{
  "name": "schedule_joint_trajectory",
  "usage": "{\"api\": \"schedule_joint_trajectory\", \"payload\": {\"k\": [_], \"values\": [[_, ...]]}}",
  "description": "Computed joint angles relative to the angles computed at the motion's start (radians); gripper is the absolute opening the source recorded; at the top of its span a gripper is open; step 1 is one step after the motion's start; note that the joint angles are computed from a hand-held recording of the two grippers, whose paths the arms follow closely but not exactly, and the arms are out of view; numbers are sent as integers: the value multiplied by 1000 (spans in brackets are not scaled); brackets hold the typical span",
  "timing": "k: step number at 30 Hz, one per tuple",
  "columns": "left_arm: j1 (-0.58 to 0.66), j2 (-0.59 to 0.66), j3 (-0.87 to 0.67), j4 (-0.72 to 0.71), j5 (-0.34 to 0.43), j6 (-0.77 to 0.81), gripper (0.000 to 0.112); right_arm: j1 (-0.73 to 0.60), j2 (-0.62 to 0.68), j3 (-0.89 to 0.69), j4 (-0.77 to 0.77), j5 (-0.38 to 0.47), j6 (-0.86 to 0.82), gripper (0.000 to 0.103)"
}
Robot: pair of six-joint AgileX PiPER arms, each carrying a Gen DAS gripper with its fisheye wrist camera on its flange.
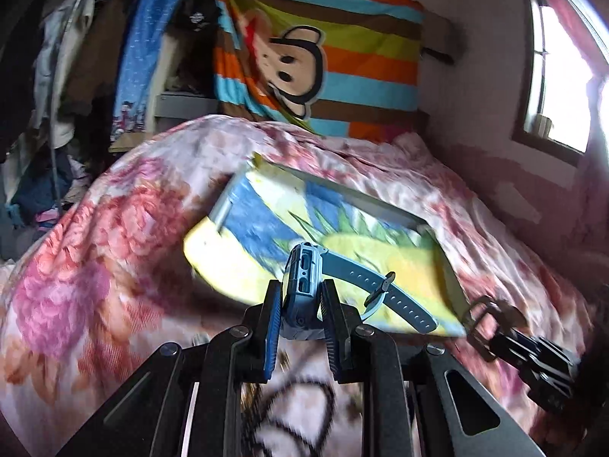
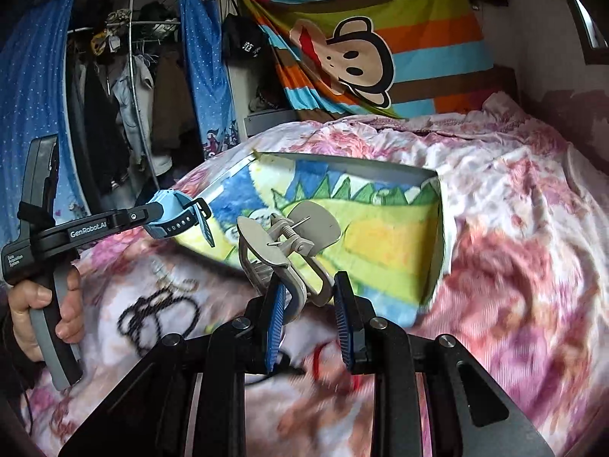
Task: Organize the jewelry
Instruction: 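Carry the watch into the tray and open the left tool while the right releases the clip there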
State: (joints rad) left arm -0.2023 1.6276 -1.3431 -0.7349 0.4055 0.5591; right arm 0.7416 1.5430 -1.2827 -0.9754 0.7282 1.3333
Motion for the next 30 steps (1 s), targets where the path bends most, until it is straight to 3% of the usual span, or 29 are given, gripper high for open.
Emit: {"api": "schedule_joint_trajectory", "payload": {"k": [3, 8, 11, 18, 20, 23, 26, 30], "values": [[-22, 86, -129, 234, 15, -253, 19, -66, 103, -136, 134, -48, -108, 23], [-19, 223, -335, 459, 154, -486, 19, -114, 299, -360, 313, -41, -251, 23], [9, 290, -425, 453, 246, -499, 19, -112, 366, -435, 369, -3, -300, 23], [44, 321, -458, 374, 298, -451, 20, -125, 408, -500, 444, 74, -346, 25], [44, 317, -454, 373, 300, -451, 20, -130, 395, -487, 457, 72, -350, 40], [48, 326, -476, 352, 334, -441, 23, -121, 364, -450, 428, 72, -328, 52], [49, 309, -456, 332, 333, -427, 30, -93, 318, -402, 367, 91, -284, 55], [59, 228, -336, 248, 261, -359, 69, -49, 219, -295, 252, 97, -177, 69]]}}
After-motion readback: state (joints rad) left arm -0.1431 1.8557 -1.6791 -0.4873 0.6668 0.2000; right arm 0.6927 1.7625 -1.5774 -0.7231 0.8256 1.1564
